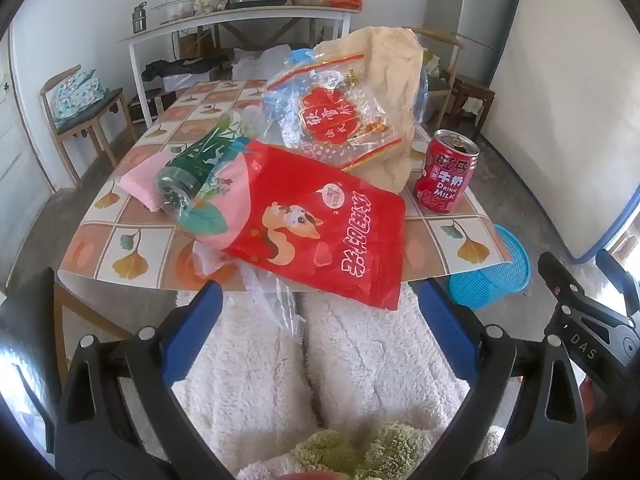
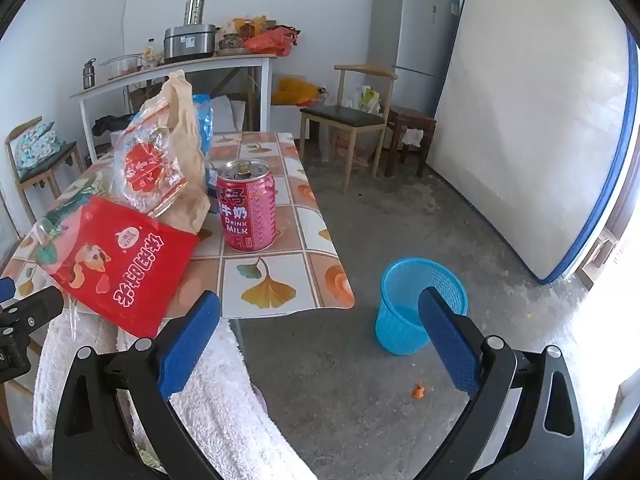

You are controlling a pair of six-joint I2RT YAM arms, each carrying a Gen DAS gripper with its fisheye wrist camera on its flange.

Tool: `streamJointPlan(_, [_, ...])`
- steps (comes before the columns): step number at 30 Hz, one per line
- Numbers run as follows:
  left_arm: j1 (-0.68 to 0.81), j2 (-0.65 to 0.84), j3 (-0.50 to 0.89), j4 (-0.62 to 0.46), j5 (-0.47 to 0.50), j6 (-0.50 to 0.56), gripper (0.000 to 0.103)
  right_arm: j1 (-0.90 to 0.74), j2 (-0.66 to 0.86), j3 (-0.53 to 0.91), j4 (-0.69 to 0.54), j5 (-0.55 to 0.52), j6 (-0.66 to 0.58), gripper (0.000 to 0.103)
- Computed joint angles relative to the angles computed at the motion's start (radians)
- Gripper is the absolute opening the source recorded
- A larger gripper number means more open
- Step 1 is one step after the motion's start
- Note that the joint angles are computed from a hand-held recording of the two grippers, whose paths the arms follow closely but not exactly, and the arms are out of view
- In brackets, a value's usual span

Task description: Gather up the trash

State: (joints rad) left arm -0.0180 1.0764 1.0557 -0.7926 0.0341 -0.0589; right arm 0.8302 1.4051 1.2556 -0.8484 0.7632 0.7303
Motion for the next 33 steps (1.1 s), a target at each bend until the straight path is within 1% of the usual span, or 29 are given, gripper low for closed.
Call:
streamJointPlan(19, [0.004, 0.003, 0.003, -0.004, 0.007, -0.003, 0.094, 0.009, 0.013, 0.023, 0.005, 0.010, -0.019, 0.096])
streamJointPlan(23, [0.027, 0.008, -0.004, 0.008, 0.023, 0.015, 0.094, 0.009, 0.013, 0.025, 0.003, 0.011, -0.019, 0.096])
streamJointPlan(33, [0.029, 0.009, -0.003, 0.006, 0.025, 0.016, 0.094, 0.016, 0.019, 0.034, -0.001, 0.018, -0.018, 0.096])
